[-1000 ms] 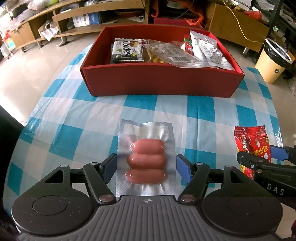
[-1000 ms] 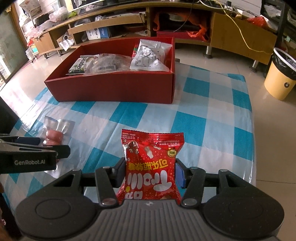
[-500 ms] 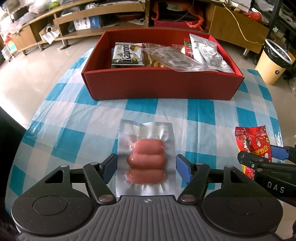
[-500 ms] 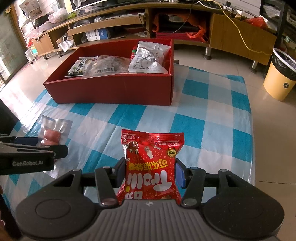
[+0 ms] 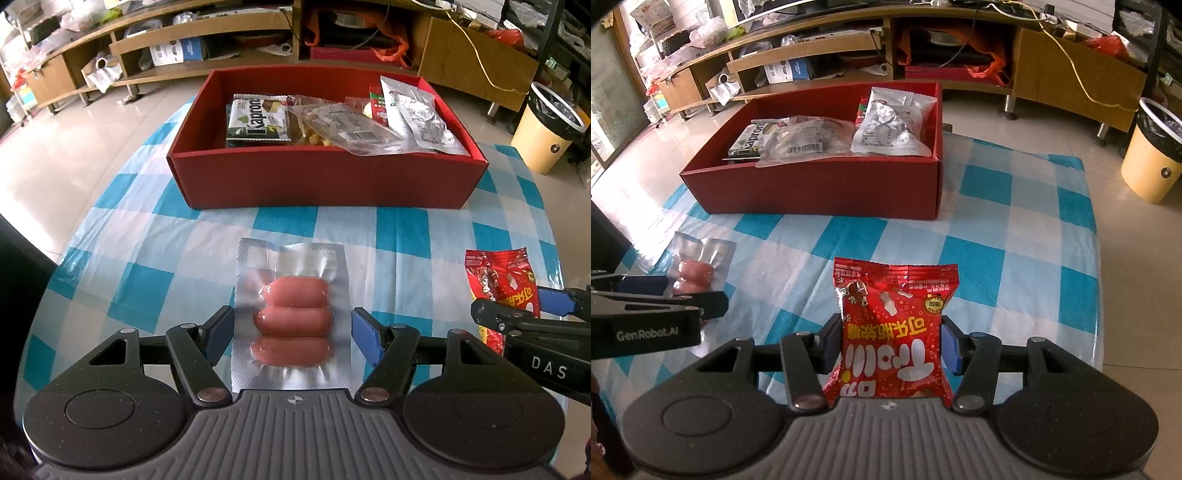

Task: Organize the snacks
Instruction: 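Lift and carry the sausage pack and red candy bag to the box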

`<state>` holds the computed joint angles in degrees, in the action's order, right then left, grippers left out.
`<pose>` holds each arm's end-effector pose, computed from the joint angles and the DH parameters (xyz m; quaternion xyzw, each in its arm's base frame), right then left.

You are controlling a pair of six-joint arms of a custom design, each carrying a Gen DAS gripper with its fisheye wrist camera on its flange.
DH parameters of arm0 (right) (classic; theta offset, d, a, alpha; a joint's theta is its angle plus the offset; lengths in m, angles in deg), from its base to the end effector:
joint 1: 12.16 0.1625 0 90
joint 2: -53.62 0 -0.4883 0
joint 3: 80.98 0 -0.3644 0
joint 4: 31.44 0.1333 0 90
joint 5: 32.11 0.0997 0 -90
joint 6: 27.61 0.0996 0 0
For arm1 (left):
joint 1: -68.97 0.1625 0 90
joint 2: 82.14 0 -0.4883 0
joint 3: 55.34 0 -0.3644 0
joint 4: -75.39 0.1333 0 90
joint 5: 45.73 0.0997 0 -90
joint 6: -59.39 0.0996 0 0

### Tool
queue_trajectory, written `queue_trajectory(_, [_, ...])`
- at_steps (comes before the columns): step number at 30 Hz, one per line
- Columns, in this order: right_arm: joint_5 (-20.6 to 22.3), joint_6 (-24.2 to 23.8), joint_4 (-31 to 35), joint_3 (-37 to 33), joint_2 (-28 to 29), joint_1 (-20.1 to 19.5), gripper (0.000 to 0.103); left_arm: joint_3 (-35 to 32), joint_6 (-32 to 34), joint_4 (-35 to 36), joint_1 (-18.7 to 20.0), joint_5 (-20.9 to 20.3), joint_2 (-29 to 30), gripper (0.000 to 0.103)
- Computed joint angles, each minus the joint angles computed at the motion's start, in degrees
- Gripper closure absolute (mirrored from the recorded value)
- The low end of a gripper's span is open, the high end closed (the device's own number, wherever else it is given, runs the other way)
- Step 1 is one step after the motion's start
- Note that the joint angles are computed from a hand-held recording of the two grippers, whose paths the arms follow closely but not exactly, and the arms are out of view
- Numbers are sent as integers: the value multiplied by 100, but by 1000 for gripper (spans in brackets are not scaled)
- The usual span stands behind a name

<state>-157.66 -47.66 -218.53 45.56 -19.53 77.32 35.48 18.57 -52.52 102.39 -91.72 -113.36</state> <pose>0.0710 -0.4876 0.3476 0.0379 -0.8903 0.2981 0.3421 -0.4461 -0.5370 -0.0021 0.1947 0.8923 -0.1613 0.3739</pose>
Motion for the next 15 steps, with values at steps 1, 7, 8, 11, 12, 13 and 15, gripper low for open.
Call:
queue_trajectory(1, [7,-9,10,-16,2,11,50,-6,8,-9,0,8,-1,28])
queue_trajectory(7, [60,6,63,-115,2,52,50,-26,7,-44,-1,66,-12,28])
queue_trajectory(8, [71,11,79,-127,0,58,50,-31,5,-45,3,72,-14,28])
queue_trajectory(11, [98,-11,107,-162,1,74,50,-45,2,-45,12,91,-18,28])
queue_trajectory(12, [103,-13,103,-173,7,80,50,-51,-1,-43,15,95,-18,28])
queue_trajectory(13, [117,-12,113,-186,6,81,50,-54,-5,-44,16,97,-19,28])
queue_trajectory(15, [136,-12,122,-210,6,89,50,-72,1,-46,19,107,-16,28])
